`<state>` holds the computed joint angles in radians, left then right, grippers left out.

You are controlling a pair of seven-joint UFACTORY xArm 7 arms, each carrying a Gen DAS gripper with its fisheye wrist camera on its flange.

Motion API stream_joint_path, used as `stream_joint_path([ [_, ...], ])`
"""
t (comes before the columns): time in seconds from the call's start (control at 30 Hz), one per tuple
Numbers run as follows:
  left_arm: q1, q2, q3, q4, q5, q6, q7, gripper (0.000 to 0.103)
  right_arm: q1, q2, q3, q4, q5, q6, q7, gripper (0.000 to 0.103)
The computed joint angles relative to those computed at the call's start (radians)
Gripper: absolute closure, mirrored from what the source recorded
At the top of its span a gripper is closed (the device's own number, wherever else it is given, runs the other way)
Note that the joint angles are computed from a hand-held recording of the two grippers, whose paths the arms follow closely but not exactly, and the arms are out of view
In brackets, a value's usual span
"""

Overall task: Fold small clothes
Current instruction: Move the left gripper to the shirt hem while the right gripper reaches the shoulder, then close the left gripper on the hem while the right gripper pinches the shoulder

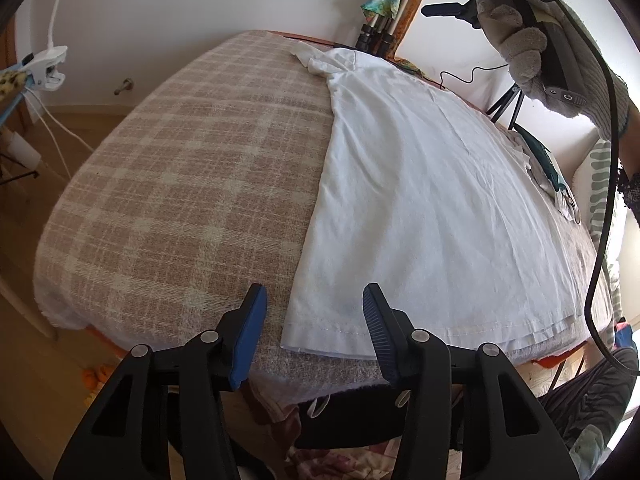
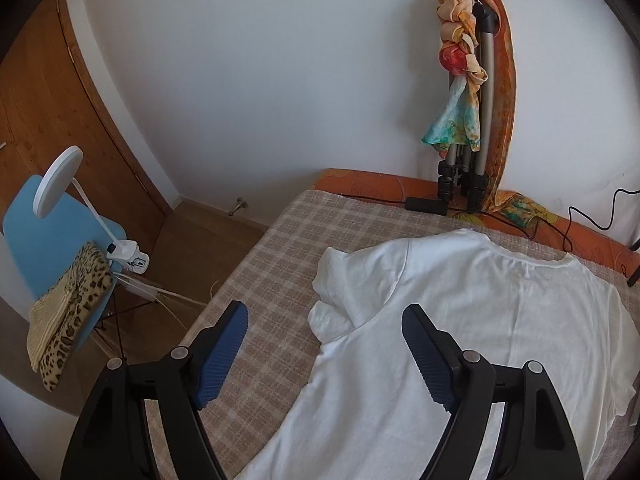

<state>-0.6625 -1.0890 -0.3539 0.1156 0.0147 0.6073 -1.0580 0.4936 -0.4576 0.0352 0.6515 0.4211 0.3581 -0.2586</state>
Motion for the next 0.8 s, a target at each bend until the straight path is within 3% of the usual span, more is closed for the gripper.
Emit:
stream_joint_path([
  [0.2,0.004,0.004,-0.014,-0.006,0.017,-0.015,-0.004,0.063,-0.017,0.206,0.038,0.132,-0.011,-0.01,0.013,0.024],
  [0.33,-0.012,-0.011,0.018,-0.04,0.005,-0.082,0.003,0.083,-0.058,0.322,0.09,0.212,-0.067,-0.023,0.058,0.025],
  [0.37,-0.021,-0.008,0.037,-0.051,-0.005,-0.113,0.01,0.093,-0.068,0.357,0.101,0.239,-0.089,-0.022,0.072,0.025],
  [0.4,-0.032,-0.008,0.062,-0.067,-0.019,-0.148,0.019,0.095,-0.075,0.384,0.111,0.26,-0.106,-0.021,0.086,0.025],
  [0.57,-0.045,0.016,0.098,-0.085,-0.047,-0.239,0.032,0.098,-0.094,0.53,0.149,0.367,-0.155,-0.009,0.121,0.03],
  [0.7,-0.055,0.023,0.123,-0.098,-0.07,-0.289,0.038,0.099,-0.081,0.631,0.143,0.434,-0.312,0.005,0.228,0.039],
  [0.8,-0.059,0.02,0.131,-0.101,-0.079,-0.293,0.04,0.099,-0.084,0.685,0.142,0.471,-0.356,0.011,0.264,0.047],
])
